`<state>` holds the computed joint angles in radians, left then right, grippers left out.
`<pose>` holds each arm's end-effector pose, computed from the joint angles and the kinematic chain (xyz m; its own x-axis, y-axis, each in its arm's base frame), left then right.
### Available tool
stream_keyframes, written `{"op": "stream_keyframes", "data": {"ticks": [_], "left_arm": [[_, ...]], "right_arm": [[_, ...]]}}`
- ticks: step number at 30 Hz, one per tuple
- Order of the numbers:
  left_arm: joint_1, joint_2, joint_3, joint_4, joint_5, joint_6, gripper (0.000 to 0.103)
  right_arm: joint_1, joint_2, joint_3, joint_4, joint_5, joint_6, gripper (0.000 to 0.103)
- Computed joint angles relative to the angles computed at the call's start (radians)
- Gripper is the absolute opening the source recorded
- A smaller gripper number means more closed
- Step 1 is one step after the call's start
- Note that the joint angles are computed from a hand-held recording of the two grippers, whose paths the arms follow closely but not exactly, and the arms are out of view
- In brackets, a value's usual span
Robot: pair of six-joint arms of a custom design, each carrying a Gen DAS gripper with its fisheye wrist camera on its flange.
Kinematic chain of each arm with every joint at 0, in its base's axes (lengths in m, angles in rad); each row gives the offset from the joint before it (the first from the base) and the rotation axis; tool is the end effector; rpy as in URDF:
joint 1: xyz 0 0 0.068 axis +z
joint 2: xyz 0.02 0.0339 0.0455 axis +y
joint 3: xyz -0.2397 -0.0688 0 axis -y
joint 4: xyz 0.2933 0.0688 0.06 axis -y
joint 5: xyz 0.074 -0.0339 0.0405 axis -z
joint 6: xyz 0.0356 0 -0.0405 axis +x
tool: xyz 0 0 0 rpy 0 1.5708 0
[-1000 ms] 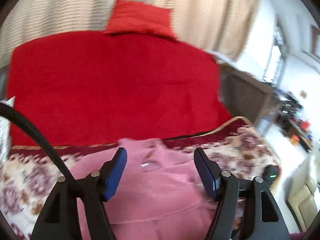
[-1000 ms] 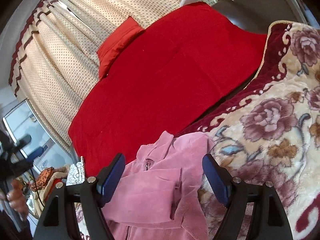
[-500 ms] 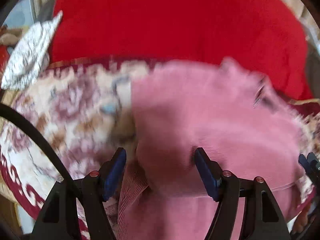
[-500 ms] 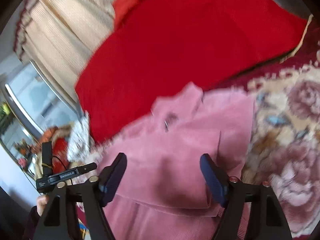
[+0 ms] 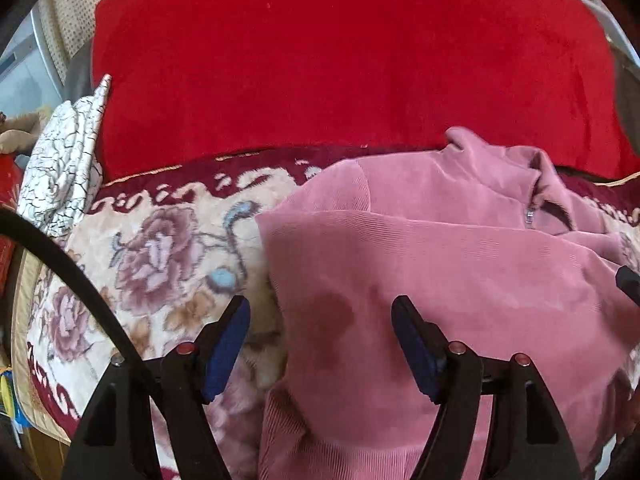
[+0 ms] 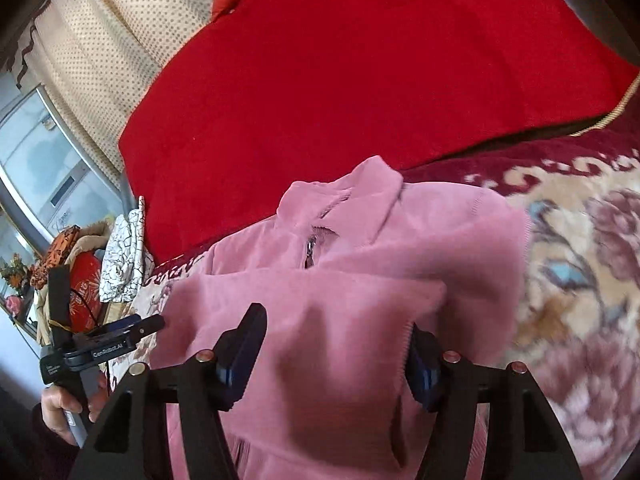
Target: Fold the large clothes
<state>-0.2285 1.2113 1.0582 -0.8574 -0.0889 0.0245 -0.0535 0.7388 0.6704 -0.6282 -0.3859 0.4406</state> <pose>0.2860 -0.0633 0.2597 -0.8204 0.2159 -0.5294 0.1998 0.9759 0.0882 0.2220 0.0015 0.2461 -0.6813 0.4322 -0.5908 0.0573 0.8361 0.5456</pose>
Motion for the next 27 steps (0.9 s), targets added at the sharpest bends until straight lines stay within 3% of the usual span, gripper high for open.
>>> {"op": "stream_keyframes", "data": {"ticks": [3,5,9,16,22,25,27], "left_arm": [[-0.012,0.154,0.036,0.012,-0.041,-0.026,0.074],[0.001,0.163,0.02,0.021,-0.013,-0.04,0.075],[0.015,0.088,-0.01,-0.009,0.022,-0.027,0.075],[-0.005,-0.141,-0.145,-0.04,0.021,0.004,0.075],[-0.04,-0.16,-0.216,-0.017,-0.03,-0.02,0.076],[-0.054,-0.207,-0.205,-0.072,-0.03,-0.024,0.076],[-0.068,-0.282,-0.224,-0.096,-0.046,-0.021,0.075]], "right_arm": [[0.008,0.156,0.042,0.028,-0.001,-0.004,0.067],[-0.003,0.176,0.031,0.055,0.0,-0.016,0.067],[-0.006,0.137,0.048,-0.002,0.023,-0.036,0.067],[-0.079,-0.184,-0.031,-0.085,-0.003,-0.053,0.067],[0.073,-0.087,-0.067,-0.144,0.079,-0.049,0.068],[0.117,-0.147,-0.073,-0.181,0.152,-0.062,0.067],[0.09,-0.177,-0.065,-0.22,0.115,-0.068,0.067]]}}
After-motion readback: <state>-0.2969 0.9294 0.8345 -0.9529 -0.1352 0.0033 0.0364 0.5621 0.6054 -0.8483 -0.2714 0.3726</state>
